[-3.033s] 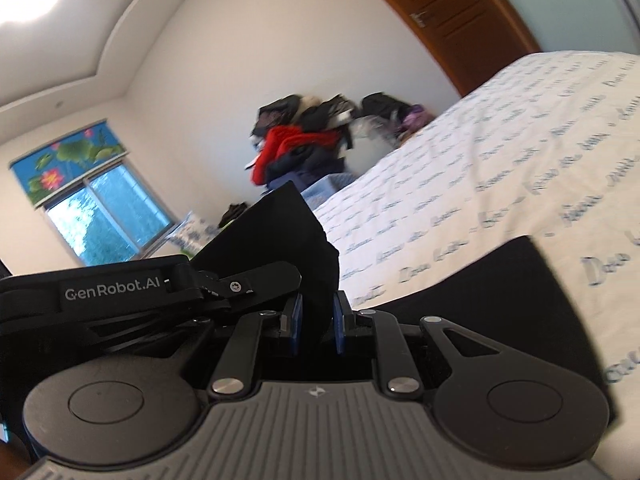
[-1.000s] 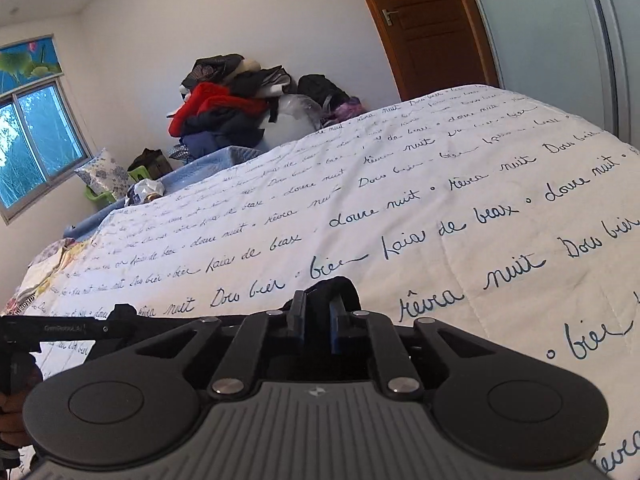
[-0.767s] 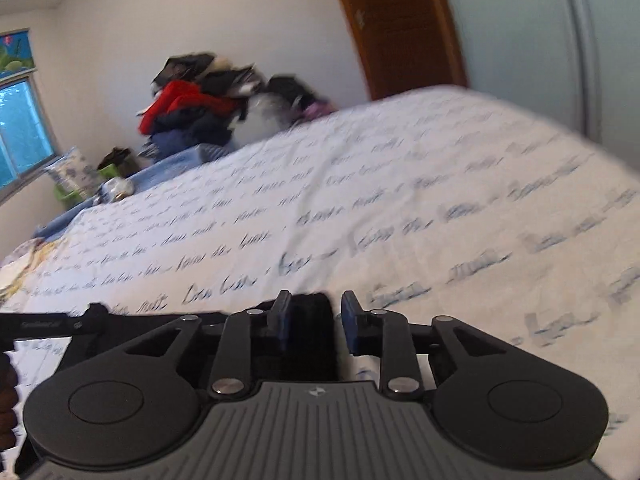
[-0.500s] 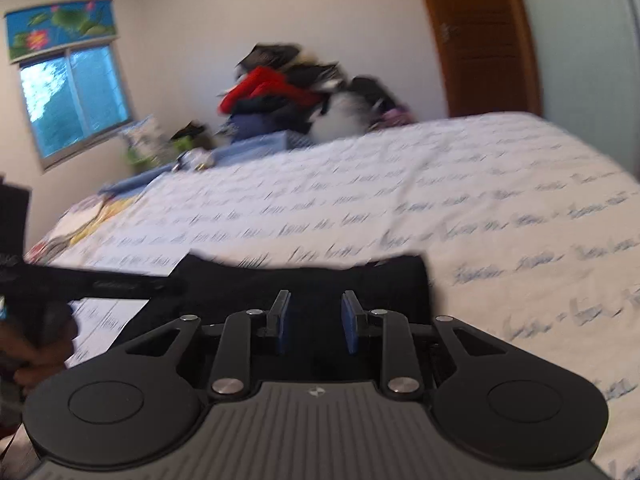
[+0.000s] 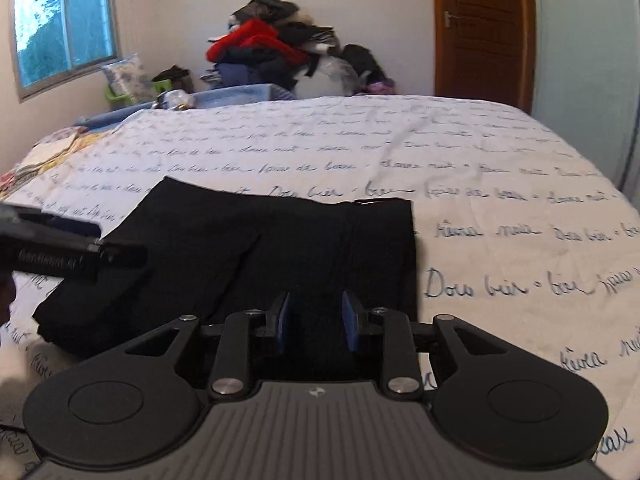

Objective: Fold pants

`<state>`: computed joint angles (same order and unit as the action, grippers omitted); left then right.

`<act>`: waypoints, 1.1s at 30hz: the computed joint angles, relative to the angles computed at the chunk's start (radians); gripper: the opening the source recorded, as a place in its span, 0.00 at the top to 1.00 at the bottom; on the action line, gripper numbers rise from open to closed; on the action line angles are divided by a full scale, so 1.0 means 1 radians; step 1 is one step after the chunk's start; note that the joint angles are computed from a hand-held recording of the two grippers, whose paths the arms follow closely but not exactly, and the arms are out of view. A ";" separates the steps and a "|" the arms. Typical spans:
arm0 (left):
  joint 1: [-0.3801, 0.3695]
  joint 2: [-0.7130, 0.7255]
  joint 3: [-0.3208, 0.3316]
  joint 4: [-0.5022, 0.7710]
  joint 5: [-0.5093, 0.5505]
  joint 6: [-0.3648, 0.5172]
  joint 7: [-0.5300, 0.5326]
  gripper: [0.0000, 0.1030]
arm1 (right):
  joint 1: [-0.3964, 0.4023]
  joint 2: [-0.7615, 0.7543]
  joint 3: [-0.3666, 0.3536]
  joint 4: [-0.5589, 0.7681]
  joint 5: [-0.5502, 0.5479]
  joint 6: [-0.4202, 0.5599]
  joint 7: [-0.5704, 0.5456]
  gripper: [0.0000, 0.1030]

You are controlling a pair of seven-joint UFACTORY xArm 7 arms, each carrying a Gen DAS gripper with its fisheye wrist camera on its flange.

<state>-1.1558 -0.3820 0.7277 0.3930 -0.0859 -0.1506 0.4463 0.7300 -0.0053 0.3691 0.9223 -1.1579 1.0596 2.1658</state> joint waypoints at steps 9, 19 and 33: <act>0.204 -0.005 -0.229 -0.078 0.013 -0.034 -0.107 0.13 | 0.049 0.063 0.015 0.089 -0.011 0.054 -0.090 0.38; 0.362 -0.024 -0.373 -0.121 0.108 -0.035 -0.219 0.09 | 0.095 0.080 -0.005 0.110 0.013 0.086 -0.097 0.38; 0.444 -0.063 -0.452 -0.148 0.141 -0.010 -0.275 0.09 | 0.123 0.097 -0.008 0.144 0.036 0.133 -0.125 0.38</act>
